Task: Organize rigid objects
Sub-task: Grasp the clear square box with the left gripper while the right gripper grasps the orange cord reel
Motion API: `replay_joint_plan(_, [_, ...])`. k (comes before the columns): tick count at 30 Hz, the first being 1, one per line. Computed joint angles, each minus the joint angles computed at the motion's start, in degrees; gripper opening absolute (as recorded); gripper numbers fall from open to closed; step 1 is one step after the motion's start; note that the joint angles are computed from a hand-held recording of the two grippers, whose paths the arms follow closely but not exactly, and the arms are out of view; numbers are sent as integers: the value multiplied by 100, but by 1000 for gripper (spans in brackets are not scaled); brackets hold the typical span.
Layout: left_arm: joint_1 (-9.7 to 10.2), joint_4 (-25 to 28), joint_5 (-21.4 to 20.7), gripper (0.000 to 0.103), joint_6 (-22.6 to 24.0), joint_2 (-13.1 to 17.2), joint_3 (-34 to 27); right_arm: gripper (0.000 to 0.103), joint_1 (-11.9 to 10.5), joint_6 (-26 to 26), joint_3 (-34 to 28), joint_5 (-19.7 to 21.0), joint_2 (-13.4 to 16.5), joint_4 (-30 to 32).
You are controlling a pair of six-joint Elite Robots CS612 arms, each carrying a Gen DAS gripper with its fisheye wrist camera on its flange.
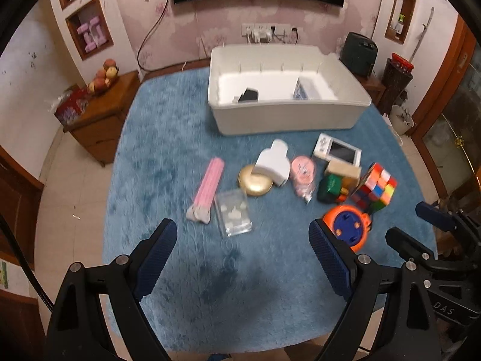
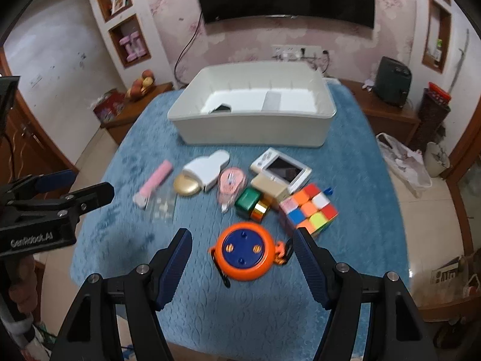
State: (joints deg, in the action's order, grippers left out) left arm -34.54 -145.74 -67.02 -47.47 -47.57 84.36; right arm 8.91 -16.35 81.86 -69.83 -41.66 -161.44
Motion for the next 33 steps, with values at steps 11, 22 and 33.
replay_joint_plan(11, [296, 3, -840, 91, -542, 216, 123, 71, 0, 261, -135, 227, 400, 321])
replay_joint_plan(22, [438, 108, -1359, 91, -926, 581, -303, 82, 161, 449, -354, -371, 703, 12])
replay_joint_plan(33, [425, 626, -1369, 91, -1332, 867, -675, 89, 222, 255, -300, -562, 787, -493])
